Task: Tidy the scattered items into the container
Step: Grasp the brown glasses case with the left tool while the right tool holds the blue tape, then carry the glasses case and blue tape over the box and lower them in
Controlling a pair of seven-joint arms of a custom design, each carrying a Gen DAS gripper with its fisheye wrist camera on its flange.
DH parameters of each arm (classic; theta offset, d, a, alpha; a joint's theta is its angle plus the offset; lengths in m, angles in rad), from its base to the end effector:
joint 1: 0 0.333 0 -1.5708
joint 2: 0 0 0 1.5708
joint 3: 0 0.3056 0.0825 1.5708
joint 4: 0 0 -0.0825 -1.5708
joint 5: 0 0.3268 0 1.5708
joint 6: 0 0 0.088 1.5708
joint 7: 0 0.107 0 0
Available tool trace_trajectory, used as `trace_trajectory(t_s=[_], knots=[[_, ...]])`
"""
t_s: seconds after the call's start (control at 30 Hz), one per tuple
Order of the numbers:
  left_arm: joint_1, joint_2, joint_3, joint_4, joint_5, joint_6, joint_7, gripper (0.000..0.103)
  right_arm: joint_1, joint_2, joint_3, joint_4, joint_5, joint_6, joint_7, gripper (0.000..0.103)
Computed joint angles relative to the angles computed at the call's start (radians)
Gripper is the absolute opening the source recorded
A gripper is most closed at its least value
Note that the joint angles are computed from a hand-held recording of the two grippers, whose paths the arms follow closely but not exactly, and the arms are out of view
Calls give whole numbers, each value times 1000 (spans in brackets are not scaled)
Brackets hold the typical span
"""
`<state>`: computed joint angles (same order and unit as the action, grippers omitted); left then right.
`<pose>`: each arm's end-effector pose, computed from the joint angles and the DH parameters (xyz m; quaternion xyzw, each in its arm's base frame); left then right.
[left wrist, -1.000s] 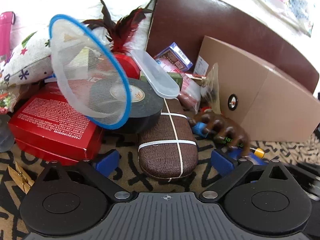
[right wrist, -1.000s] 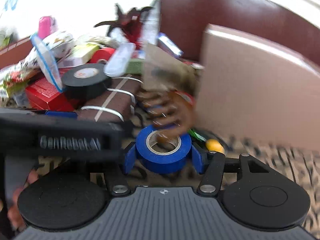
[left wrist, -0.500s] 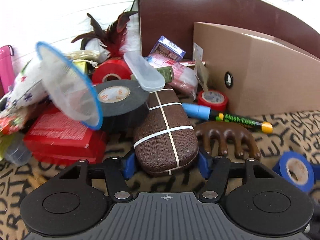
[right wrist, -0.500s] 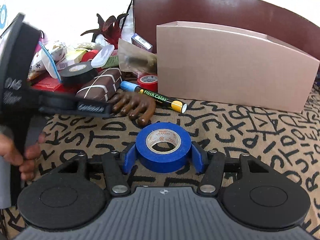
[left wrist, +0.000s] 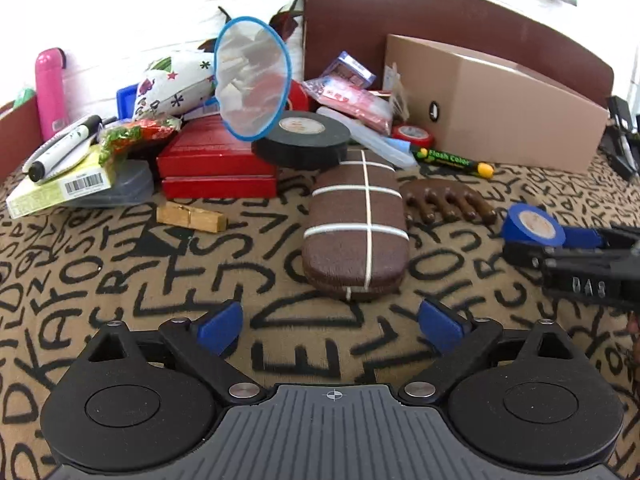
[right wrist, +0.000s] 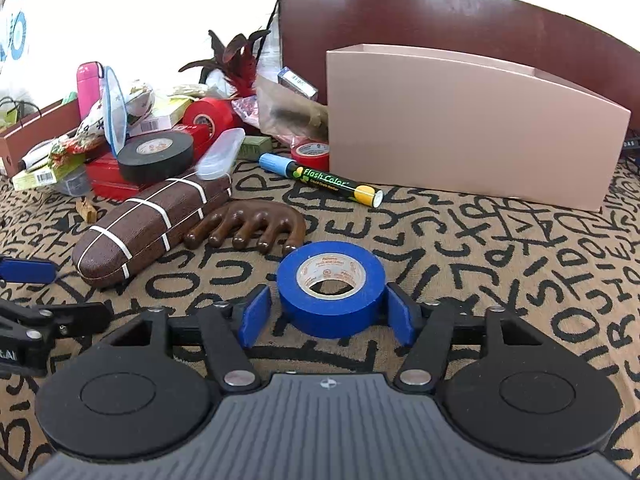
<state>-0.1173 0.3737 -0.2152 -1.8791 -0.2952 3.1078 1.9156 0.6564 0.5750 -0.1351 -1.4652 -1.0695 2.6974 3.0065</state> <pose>0.6082 -0.1654 0.4415 -0.5251 0.7399 -0.3571 0.2220 0.5730 0.3879 0.4244 -0.6189 0.6302 -0.3243 0.3385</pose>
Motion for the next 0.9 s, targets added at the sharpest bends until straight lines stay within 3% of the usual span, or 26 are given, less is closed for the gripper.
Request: trace_trajectory(t_s=[0.1, 0.13, 0.2, 0.27, 0.33, 0.37, 0.43, 0.53, 0.67, 0.7, 0.73, 0.8, 0.9], knots=[[51, 38, -71, 64, -42, -11, 34, 99, 6, 2, -1, 4, -3, -13, -4, 70], [47, 53, -71, 83, -41, 1, 42, 99, 6, -1, -2, -1, -6, -10, 1, 70], [-21, 95, 0, 148, 1, 2, 16, 96, 1, -3, -1, -6, -6, 0, 8, 71], [-40, 141, 21, 233, 20, -56, -9, 93, -3, -2, -1, -7, -6, 8, 10, 72], [-29, 179, 7, 309, 19, -139, -20, 82, -3, -2, -1, -7, -6, 9, 10, 72], [-27, 192, 6, 334, 22, -172, -23, 67, -2, -3, -2, -8, -7, 9, 10, 72], [-32, 184, 10, 312, 38, -149, -5, 63, -2, -3, -2, -8, -8, 8, 10, 72], [-18, 134, -1, 238, 42, -138, 26, 62, -2, -3, -1, -8, -7, 7, 10, 72], [76, 37, -88, 107, -50, -148, 131, 63, -2, -3, -1, -7, -7, 11, 11, 73], [85, 18, -94, 85, -74, -151, 147, 69, -3, -2, -1, -7, -6, 13, 10, 73], [87, 7, -96, 75, -93, -158, 158, 79, -4, -1, 1, -5, -4, 15, 6, 75], [78, 7, -90, 80, -116, -152, 173, 88, -8, 3, 6, 0, 6, 19, -11, 78], [26, 47, -43, 141, -86, -157, 140, 88, -3, 7, 3, 7, 15, 11, -27, 79]])
